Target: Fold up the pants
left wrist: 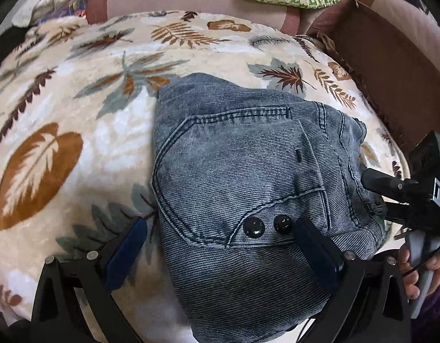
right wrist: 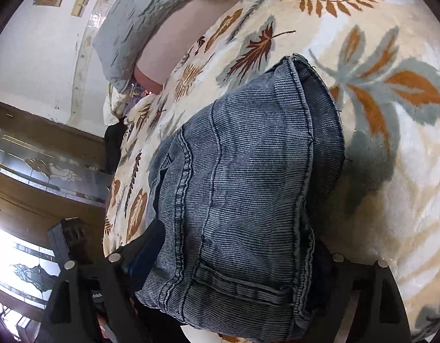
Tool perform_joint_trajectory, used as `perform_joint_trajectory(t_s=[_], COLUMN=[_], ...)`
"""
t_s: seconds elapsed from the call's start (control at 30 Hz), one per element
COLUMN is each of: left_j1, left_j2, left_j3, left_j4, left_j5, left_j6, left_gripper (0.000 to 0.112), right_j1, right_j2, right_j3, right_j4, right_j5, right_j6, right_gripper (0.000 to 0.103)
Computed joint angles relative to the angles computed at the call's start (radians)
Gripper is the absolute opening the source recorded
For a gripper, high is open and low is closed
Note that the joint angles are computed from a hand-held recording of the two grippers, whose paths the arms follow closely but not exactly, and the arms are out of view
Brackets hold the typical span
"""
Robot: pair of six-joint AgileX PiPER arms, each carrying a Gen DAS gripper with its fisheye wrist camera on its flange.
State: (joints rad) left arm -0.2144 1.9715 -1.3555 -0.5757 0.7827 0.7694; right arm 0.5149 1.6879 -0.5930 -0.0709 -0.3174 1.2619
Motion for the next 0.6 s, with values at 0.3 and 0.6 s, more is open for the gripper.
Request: perform_joint_trajectory(t_s=[0.3, 0.6], left_j1=[-0.02, -0.033], left_j2=[-0.039, -0.045], left_j3=[0.049, 0.067], left_j4=[0.031, 0.035], left_j5=[-0.081, -0.114], left_j6=[0.026, 0.027], left_gripper=[0.102, 0.102], right_j1=[-0.012, -0.016], right_j2=[0.006, 0.003], right_j3=[0.007, 0.016], right_j4=[-0.069, -0.09], right_j5=[-0.01, -0.022], right_j6=[0.047, 0.061], right_gripper=[0.089, 0.089])
